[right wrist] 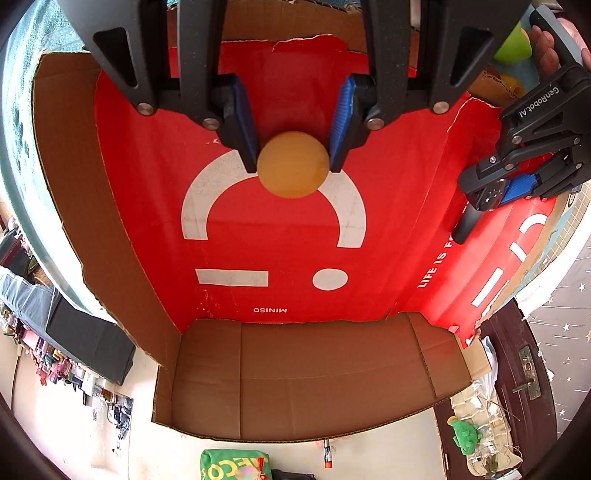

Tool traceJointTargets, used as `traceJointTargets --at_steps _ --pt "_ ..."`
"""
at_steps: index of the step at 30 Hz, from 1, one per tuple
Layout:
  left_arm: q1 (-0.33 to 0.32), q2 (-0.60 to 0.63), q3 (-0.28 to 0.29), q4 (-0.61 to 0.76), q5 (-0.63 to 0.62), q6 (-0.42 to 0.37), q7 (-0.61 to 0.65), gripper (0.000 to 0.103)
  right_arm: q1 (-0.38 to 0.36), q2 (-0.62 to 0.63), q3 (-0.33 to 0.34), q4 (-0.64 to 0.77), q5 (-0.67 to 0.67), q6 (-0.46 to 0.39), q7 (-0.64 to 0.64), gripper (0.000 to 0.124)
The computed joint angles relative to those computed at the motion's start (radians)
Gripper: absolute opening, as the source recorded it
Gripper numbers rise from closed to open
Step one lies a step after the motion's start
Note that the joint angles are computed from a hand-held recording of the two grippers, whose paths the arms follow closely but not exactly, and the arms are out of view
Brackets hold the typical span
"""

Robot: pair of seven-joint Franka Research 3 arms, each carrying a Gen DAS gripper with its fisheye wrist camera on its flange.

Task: Organize rigid objects
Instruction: 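Lower the nail polish and sponge onto the red box floor and open both grippers, then withdraw both grippers from the box back toward the remaining items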

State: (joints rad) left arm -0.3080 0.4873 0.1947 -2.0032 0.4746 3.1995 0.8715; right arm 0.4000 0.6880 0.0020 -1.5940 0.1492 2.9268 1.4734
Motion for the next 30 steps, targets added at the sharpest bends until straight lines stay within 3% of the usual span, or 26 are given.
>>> traceJointTargets --at_steps 4,7,10,15,19,21,23,26,30 --pt "-0.017 0.0 0.018 0.0 0.004 0.003 -0.006 0.041 -0.011 -0.002 0.014 -0.003 0.009 0.0 -0.012 0.041" --pt "-0.086 -0.003 0.096 -0.017 0.006 0.046 -0.024 0.057 -0.018 -0.006 0.023 -0.008 0.018 0.003 -0.024 0.046" --pt "-0.194 -0.001 0.209 -0.034 -0.019 0.07 -0.03 0.061 -0.021 -0.014 0.028 -0.02 0.025 0.012 -0.033 0.049" --pt "-0.253 -0.009 0.263 -0.056 -0.073 0.084 0.013 0.062 -0.032 -0.038 0.044 -0.056 0.045 0.042 -0.05 0.055" --pt "-0.357 -0.013 0.359 -0.087 -0.127 0.101 0.046 0.071 -0.045 -0.069 0.066 -0.102 0.067 0.086 -0.079 0.061" --pt "-0.374 -0.023 0.369 -0.101 -0.15 0.107 0.069 0.074 -0.058 -0.085 0.085 -0.126 0.081 0.11 -0.1 0.067" --pt "-0.471 -0.014 0.463 -0.121 -0.193 0.114 0.081 0.078 -0.073 -0.102 0.104 -0.148 0.098 0.13 -0.12 0.069" --pt "-0.575 -0.007 0.56 -0.151 -0.254 0.125 0.105 0.08 -0.112 -0.123 0.151 -0.178 0.136 0.157 -0.158 0.074" --pt "-0.556 -0.046 0.528 -0.171 -0.3 0.101 0.145 0.081 -0.147 -0.148 0.195 -0.216 0.178 0.197 -0.199 0.081"
